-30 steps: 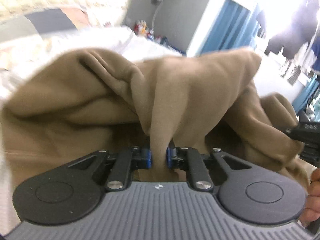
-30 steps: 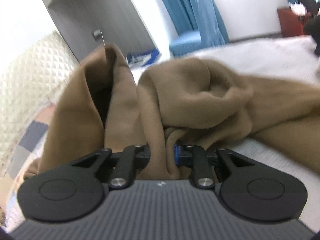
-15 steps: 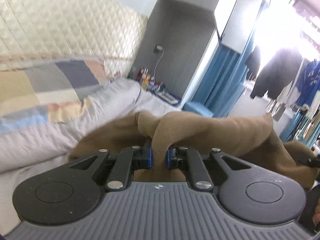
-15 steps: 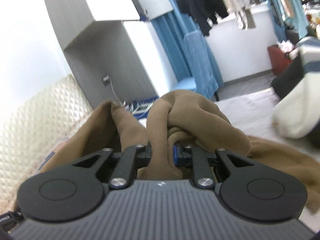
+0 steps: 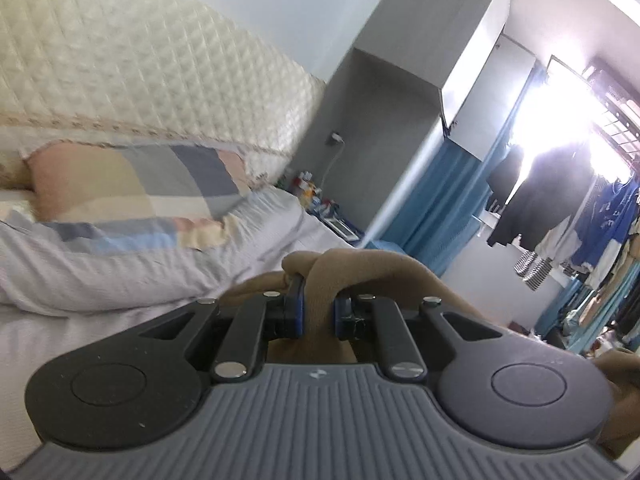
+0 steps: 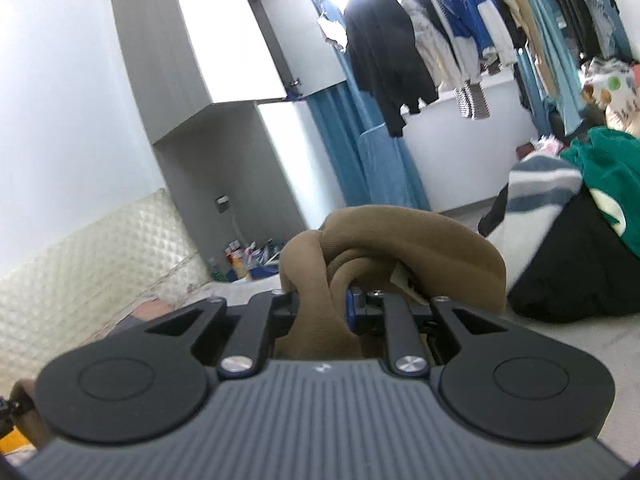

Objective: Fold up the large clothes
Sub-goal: 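Lift the hoodie with both grippers and shake it out over the bed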

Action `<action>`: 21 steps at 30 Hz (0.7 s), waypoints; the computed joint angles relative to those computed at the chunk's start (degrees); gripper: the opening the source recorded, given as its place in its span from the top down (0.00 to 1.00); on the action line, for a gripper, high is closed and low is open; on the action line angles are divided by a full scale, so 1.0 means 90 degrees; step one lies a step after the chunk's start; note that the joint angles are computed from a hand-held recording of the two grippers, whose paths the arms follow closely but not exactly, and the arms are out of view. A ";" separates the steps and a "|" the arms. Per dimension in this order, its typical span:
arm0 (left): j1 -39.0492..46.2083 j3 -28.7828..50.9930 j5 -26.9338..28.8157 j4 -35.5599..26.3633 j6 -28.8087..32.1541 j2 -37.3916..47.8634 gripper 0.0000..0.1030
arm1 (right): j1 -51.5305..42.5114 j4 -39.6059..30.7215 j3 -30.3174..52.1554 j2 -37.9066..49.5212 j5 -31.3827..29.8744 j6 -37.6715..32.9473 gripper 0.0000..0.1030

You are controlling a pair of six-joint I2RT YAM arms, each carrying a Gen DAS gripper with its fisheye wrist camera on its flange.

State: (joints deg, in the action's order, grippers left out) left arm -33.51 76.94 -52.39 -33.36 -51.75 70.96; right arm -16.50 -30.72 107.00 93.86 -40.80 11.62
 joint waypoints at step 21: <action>0.1961 -0.1664 0.0711 0.2277 0.0488 0.2357 0.80 | 0.2232 0.2185 -0.1850 0.1602 0.1983 -0.0279 0.74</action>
State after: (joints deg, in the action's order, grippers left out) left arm -15.86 61.96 -45.99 -12.87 -47.36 92.17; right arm 3.59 -11.06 90.35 108.27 -22.95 9.11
